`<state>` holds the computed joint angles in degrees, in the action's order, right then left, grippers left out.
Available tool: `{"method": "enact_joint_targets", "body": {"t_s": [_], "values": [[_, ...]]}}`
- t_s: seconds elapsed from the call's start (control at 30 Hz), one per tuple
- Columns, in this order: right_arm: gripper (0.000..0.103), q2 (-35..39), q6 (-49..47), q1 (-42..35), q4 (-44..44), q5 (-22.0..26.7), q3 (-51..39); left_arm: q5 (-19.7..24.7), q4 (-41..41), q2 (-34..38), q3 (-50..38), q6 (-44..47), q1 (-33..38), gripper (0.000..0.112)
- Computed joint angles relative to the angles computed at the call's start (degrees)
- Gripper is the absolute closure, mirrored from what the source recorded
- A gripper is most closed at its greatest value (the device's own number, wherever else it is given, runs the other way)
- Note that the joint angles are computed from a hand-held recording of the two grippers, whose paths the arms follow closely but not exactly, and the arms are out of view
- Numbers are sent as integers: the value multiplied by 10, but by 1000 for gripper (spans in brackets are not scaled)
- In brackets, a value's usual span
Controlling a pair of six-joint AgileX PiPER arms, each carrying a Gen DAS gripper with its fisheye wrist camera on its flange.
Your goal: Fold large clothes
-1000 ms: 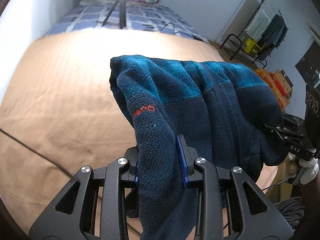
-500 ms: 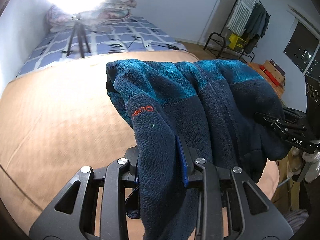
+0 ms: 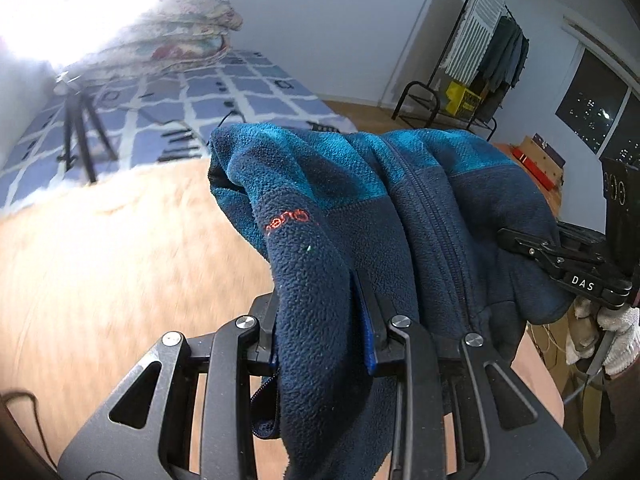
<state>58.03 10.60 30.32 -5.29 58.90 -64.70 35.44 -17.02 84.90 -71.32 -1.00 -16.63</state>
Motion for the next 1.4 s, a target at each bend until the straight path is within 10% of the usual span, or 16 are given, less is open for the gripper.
{"method": "enact_joint_targets", "body": {"t_s": [0.8,1.4], "values": [[74,341,-252,-260,144,-119,-212,61,57,408,-507,-68,-17,84],[53,406,-249,-306,163,-162,-181,97,83,469,-544,-80,-6,76]]}}
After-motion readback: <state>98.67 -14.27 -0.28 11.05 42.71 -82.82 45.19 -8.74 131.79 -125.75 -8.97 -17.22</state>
